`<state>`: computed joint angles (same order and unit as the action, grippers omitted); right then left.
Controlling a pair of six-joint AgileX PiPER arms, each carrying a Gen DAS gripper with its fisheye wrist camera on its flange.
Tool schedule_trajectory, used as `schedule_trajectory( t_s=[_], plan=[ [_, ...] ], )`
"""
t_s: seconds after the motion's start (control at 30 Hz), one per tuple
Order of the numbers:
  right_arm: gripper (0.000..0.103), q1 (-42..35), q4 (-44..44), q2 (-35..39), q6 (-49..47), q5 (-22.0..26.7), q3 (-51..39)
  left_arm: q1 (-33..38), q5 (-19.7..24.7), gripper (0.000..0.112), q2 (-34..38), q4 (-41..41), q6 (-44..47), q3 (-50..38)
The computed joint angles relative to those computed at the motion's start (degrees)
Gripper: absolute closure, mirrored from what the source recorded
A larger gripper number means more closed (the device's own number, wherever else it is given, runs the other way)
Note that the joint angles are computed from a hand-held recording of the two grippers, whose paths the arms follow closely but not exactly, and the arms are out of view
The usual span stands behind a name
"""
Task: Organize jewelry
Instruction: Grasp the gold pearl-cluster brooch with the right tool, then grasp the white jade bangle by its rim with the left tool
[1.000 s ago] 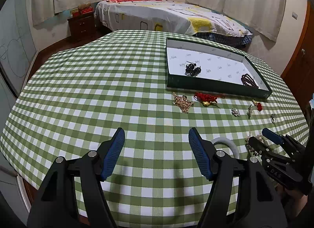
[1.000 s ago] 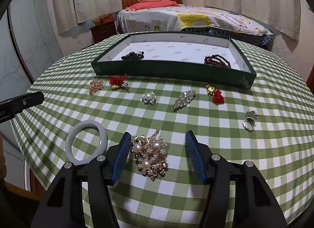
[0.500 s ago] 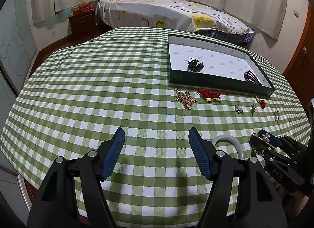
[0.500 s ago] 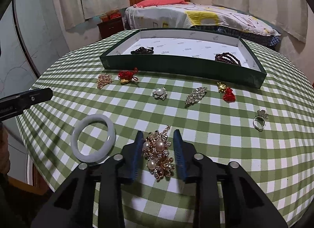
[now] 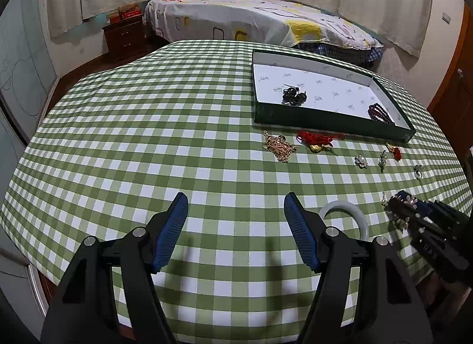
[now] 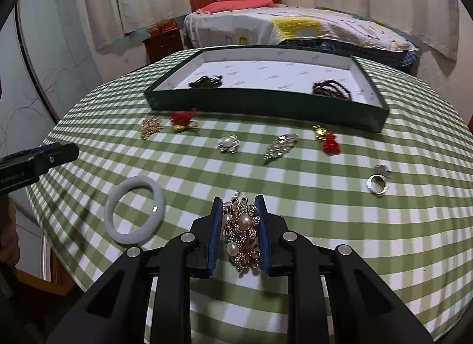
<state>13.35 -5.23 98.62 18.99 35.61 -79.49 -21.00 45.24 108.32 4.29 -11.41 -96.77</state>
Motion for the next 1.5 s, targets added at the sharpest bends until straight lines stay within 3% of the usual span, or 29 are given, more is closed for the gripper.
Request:
schedule_trajectory(
  t_s=[0.7,0.8,0.93,1.3,1.5],
  plan=[
    [0.08,-10.96,-1.05,-7.57,-0.9,-3.39,8.82,-9.52,-0.04,0.046,0.58,5.47,-8.23,1.11],
    [0.08,-12.77,-0.17,-8.68,-1.66,-3.91,9.82,-11.74,0.67,0.037,1.77,7.16,-9.75,-0.17],
    [0.08,-14.79,2.66,-9.52,-3.77,-4.29,10.29,-13.98,0.46,0.034,3.53,8.62,-9.91,-1.49],
    [0.08,-15.22,5.07,-9.17,-6.1,-4.51,10.39,-15.14,2.27,0.03,8.1,10.41,-10.54,-4.35],
    [0.08,-14.82,4.53,-8.62,-5.51,-4.31,10.07,-14.47,0.5,0.03,7.81,9.67,-10.33,-3.0]
  ],
)
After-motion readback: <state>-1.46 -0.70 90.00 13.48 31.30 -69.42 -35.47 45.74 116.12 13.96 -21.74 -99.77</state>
